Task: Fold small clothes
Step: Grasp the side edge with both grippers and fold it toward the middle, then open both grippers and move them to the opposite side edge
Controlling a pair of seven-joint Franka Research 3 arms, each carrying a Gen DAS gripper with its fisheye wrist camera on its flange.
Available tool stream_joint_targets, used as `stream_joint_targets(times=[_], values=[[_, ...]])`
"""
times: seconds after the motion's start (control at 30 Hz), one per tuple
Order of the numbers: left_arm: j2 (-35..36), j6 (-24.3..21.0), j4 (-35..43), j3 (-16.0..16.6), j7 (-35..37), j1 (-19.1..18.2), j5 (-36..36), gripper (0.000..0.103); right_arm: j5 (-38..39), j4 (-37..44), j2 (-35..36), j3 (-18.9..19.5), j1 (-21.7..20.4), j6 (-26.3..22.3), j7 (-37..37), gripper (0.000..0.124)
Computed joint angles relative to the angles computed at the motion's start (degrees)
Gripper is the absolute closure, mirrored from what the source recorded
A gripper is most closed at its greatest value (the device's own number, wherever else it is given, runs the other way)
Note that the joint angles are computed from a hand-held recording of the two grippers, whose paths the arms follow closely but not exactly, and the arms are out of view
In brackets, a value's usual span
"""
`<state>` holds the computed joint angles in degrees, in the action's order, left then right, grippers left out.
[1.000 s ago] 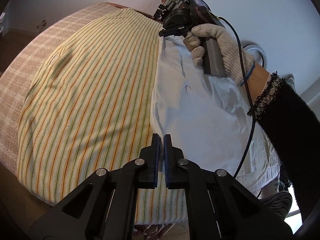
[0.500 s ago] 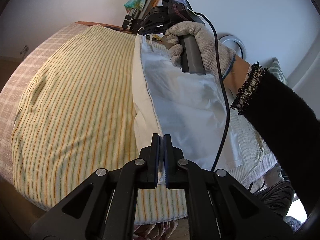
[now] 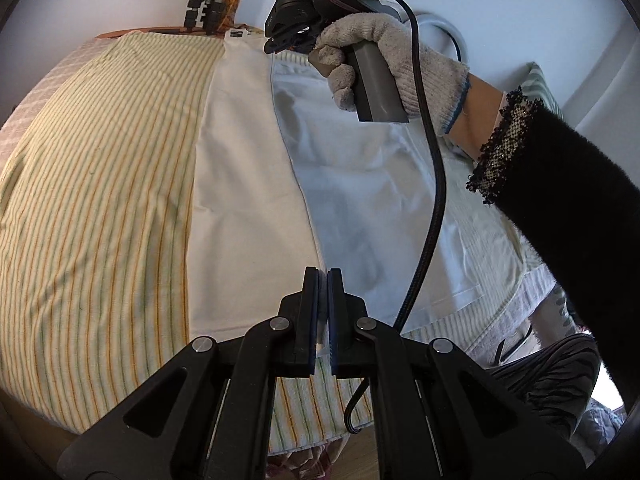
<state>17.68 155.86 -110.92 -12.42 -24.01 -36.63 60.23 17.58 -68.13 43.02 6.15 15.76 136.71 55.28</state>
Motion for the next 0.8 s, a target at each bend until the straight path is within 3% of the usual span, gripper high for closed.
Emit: stream_joint_targets(times=[0.2,0.33,0.43,0.63,0.8], values=[[1.82,1.18,0.51,-0.47,3.30,0.30,-4.11,0.101,-2.97,1.67,2.38,-1.88,1.23,-1.07,2.10,0.122],[0.75,2.40,-1.00,0.33,2.73,-0.05,-5.02,0.101,-3.72,-0.41,1.60,-2.09,1.27,1.23,3.55,0.110],[-1.22,3.11,-2.94,1.15,-1.15,-0.65,-2.34,0.090,-0.63,-2.76,-0.60,-0.01,-1.15,1.03,2.07,0.110],[-4.72,-4.37,-4.01,-1.07,-2.89,-0.91,2.58,0.088,7.27,-14.83,-10.66,2.34,-6.23,5.43,-5.36,0.104],[-5.75,-12.25,-3.11,-3.61,0.77,-0.74,3.27,0.088,16.97,-23.73,-19.43,3.06,-11.17,5.21,-13.90,0.104]])
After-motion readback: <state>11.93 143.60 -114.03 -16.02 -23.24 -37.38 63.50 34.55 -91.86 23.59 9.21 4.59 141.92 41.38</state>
